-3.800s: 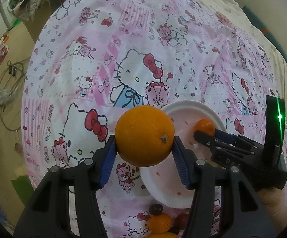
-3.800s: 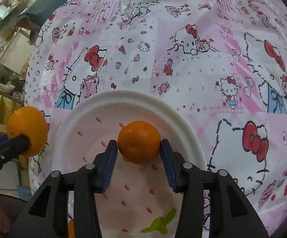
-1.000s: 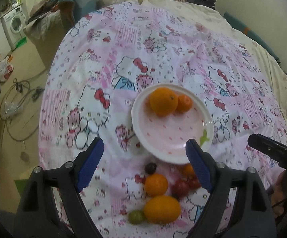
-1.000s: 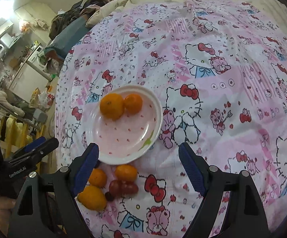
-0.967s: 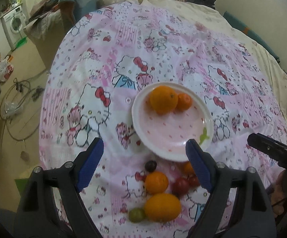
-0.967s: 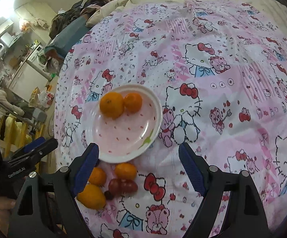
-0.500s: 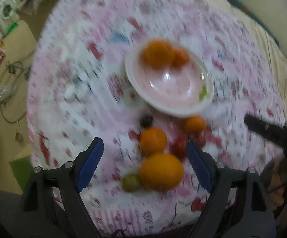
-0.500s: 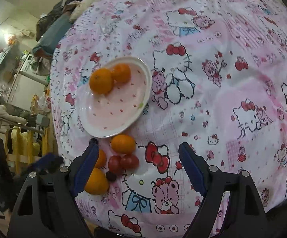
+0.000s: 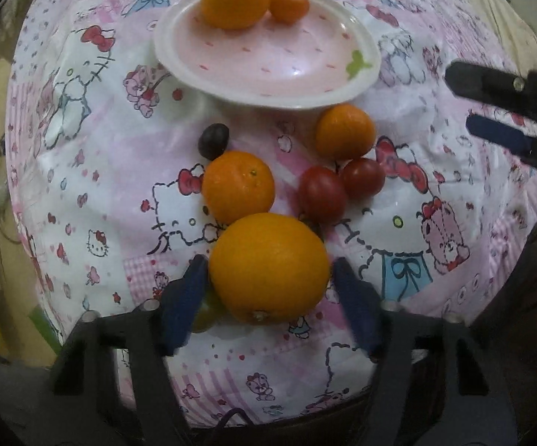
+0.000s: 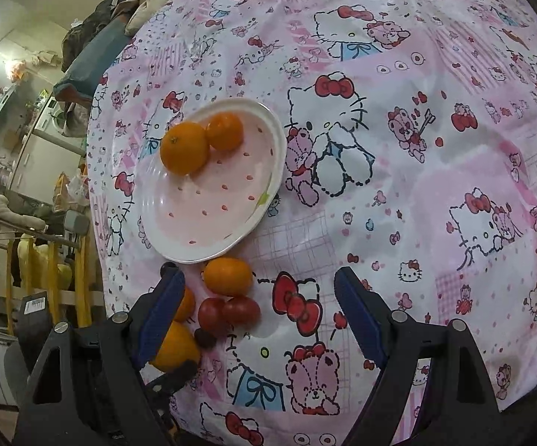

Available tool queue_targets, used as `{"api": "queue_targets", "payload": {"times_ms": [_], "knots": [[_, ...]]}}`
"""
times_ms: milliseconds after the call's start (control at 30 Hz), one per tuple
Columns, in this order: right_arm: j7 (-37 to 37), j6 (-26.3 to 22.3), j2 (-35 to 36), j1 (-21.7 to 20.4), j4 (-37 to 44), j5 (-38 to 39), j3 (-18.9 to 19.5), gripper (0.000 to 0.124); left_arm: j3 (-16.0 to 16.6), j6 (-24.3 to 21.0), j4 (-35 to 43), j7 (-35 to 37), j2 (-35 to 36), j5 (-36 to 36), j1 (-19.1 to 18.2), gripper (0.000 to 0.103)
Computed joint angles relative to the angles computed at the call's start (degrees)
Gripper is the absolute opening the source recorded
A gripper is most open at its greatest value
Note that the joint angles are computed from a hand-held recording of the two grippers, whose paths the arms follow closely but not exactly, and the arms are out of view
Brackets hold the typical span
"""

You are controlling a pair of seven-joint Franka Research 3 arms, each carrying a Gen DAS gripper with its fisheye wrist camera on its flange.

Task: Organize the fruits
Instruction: 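Grasp the second large orange with the left tool while the right tool grasps the dark grape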

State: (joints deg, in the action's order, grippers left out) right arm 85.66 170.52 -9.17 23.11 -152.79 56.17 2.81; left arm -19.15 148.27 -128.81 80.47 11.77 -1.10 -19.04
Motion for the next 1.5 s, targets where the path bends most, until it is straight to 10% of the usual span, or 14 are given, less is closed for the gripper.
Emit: {"api": "queue_targets", "payload": {"times_ms": [333,567,733,1233,1500], "knots": [[0.3,-0.1,-0.2,0.3,-0.1,-0.5,0.1,0.085,-0.8,1.3,-1.3,3.9,-2.5,-6.0,1.8,0.056],[-7.0,-5.9,0.8,2.4,2.0,8.2,-0.4,0.085,1.1,10.3,-5.6,7.4,-8.7,-19.0,2.8,0.056],[-11.3,-13.7,6.3,1.9,5.9,12.8,1.8,0.057,3.2,13.3,-7.1,-0.2,-10.0,-15.2,2.6,0.056],[10.2,-8.3,15.7,2.3,11.4,-14.0,5.8,0.024,3.6,11.4,-6.8,-0.9,-9.0,-15.9,3.6,0.056],[3.7,-7.8,13.8,1.0,10.1,-8.8,7.7,0.023,3.8,11.8,-6.7,-4.2,-8.7,-12.3,3.5,0.056]]}}
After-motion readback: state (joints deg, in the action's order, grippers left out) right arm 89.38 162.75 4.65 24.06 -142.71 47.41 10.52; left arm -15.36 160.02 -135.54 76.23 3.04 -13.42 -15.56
